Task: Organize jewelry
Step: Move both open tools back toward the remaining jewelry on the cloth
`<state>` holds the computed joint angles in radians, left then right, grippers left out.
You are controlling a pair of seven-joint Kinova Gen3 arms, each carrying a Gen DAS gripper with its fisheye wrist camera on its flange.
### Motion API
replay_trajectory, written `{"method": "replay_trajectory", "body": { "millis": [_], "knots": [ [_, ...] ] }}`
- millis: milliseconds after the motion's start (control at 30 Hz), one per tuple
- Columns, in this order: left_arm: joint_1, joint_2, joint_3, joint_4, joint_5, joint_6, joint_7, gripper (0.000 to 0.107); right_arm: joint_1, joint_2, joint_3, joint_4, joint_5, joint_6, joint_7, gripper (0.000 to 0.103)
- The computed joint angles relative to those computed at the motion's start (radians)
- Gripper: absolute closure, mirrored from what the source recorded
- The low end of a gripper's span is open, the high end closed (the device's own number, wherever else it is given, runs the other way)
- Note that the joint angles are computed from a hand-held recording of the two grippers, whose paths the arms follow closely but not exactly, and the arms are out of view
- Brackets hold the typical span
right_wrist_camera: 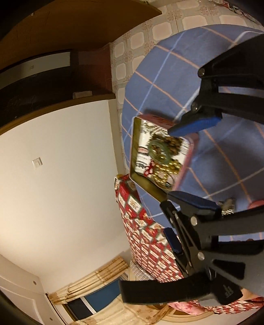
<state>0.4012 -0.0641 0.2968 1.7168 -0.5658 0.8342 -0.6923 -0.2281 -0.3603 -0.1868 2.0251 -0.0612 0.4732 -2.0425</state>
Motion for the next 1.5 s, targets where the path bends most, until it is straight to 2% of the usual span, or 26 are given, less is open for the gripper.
{"method": "replay_trajectory", "body": {
  "millis": [200,267,367,800,1100,1433,1500],
  "knots": [
    [-0.019,-0.105,0.041,0.119,-0.004,0.020,0.063,0.040,0.014,-0.038,-0.069,0.040,0.022,0.041,-0.049,0.043],
    [-0.039,-0.139,0.069,0.160,-0.011,0.025,0.086,0.040,0.048,-0.034,-0.128,0.033,0.059,0.077,-0.091,0.043],
    [-0.073,-0.192,0.110,0.217,-0.016,0.033,0.120,0.040,0.062,-0.034,-0.176,0.031,0.106,0.105,-0.139,0.043],
    [-0.183,-0.399,0.128,0.386,0.130,-0.067,0.011,0.040,0.026,-0.069,-0.277,0.050,0.199,0.135,-0.240,0.039],
    [-0.294,-0.485,0.100,0.465,0.212,-0.066,-0.114,0.038,-0.027,-0.046,-0.266,0.083,0.188,0.116,-0.237,0.039],
    [-0.379,-0.489,0.080,0.499,0.318,-0.097,-0.228,0.036,-0.122,0.049,-0.220,0.067,0.168,0.075,-0.183,0.040],
    [-0.388,-0.488,0.077,0.499,0.329,-0.103,-0.244,0.036,-0.147,0.086,-0.186,0.050,0.147,0.061,-0.160,0.041]
  ]
}}
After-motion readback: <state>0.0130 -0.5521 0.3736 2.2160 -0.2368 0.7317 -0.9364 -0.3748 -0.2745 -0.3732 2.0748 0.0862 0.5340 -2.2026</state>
